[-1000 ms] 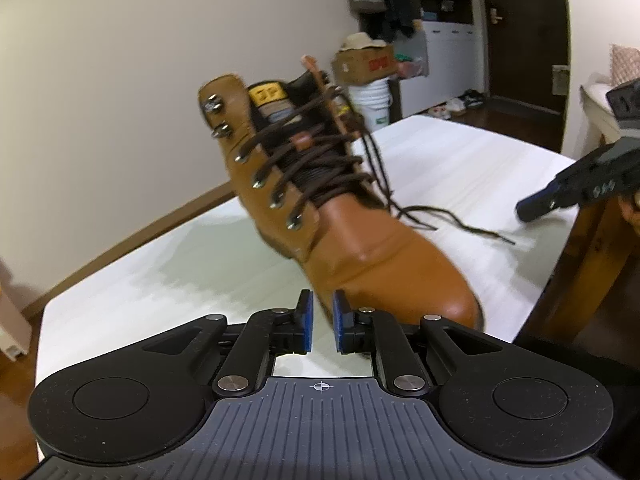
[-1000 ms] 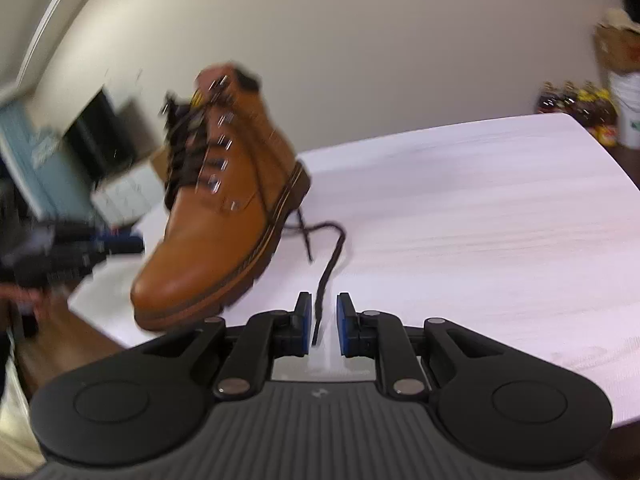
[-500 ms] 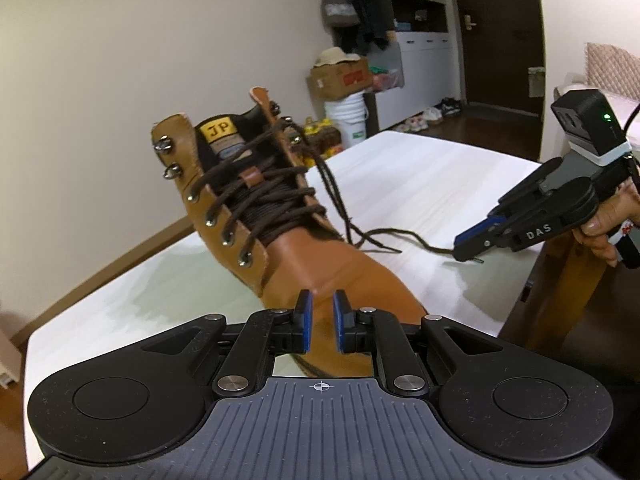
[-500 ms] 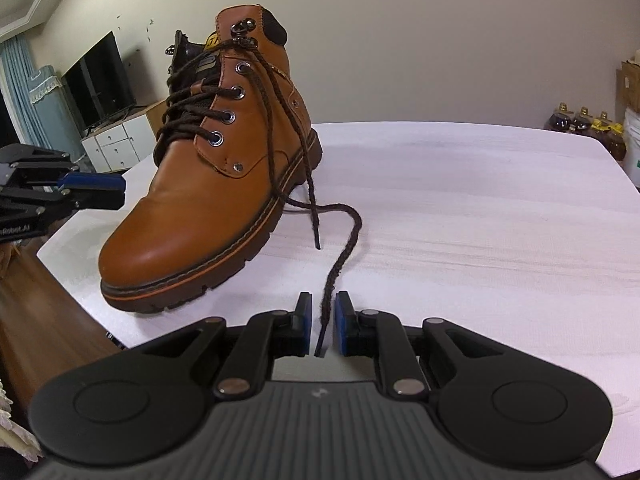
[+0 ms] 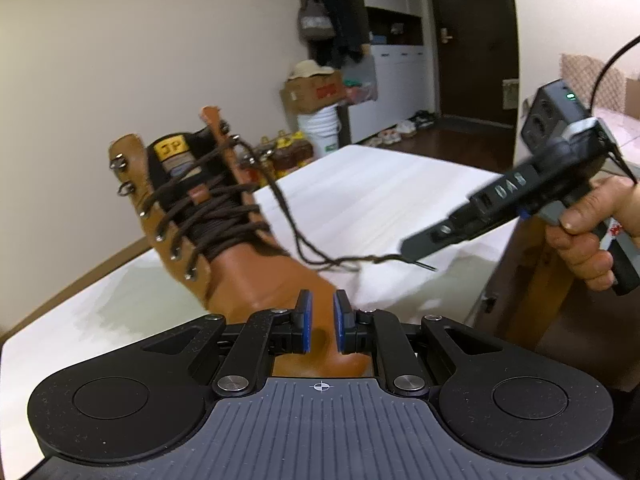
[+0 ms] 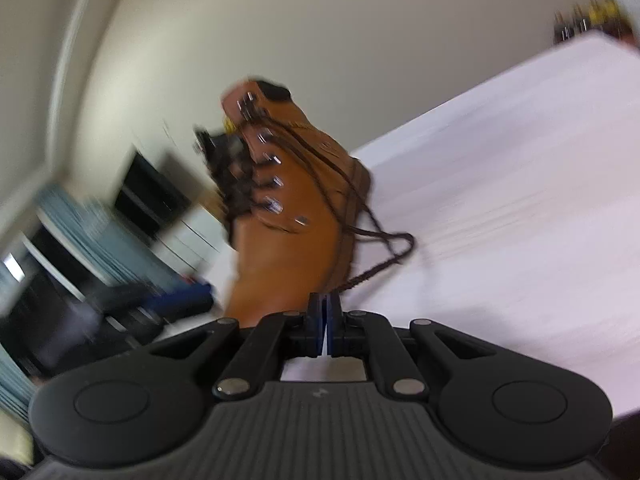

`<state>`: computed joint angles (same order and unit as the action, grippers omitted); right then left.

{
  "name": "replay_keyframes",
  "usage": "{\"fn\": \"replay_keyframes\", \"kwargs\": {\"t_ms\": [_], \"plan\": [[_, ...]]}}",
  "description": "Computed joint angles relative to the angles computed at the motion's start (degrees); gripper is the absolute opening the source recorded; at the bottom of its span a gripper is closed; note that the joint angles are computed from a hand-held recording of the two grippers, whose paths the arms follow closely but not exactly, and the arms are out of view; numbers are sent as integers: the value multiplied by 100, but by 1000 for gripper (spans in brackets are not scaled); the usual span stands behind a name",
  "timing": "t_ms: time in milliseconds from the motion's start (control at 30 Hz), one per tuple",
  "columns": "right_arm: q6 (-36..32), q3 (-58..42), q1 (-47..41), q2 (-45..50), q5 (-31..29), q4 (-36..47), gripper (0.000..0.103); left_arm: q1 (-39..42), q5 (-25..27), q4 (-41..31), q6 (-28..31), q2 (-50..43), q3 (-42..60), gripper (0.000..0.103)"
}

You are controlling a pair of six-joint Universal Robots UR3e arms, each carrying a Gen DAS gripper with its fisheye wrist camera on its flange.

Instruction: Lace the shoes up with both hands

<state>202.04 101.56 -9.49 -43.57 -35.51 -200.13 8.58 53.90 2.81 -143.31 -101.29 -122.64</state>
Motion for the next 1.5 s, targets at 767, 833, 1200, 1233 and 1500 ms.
{"fn": "replay_keyframes", "kwargs": {"t_ms": [767, 833, 1200, 1233, 1500], "plan": [[3678, -1818, 475, 1491, 143, -1917, 3, -202, -211, 334, -881, -186, 157, 25], [3703, -1868, 508, 1527, 142, -1919, 3, -259, -173, 282, -940, -256, 266, 25], [3636, -2086, 511, 1622, 330, -1764, 3, -480, 407, -100, -472, -279, 489, 3], [3569, -2080, 499, 1609, 364, -1716, 3, -432, 373, -133, -431, -244, 470, 3], [1662, -1655, 431, 1030, 567, -467, 10, 199, -209, -1082, 694, 300, 344, 2]]}}
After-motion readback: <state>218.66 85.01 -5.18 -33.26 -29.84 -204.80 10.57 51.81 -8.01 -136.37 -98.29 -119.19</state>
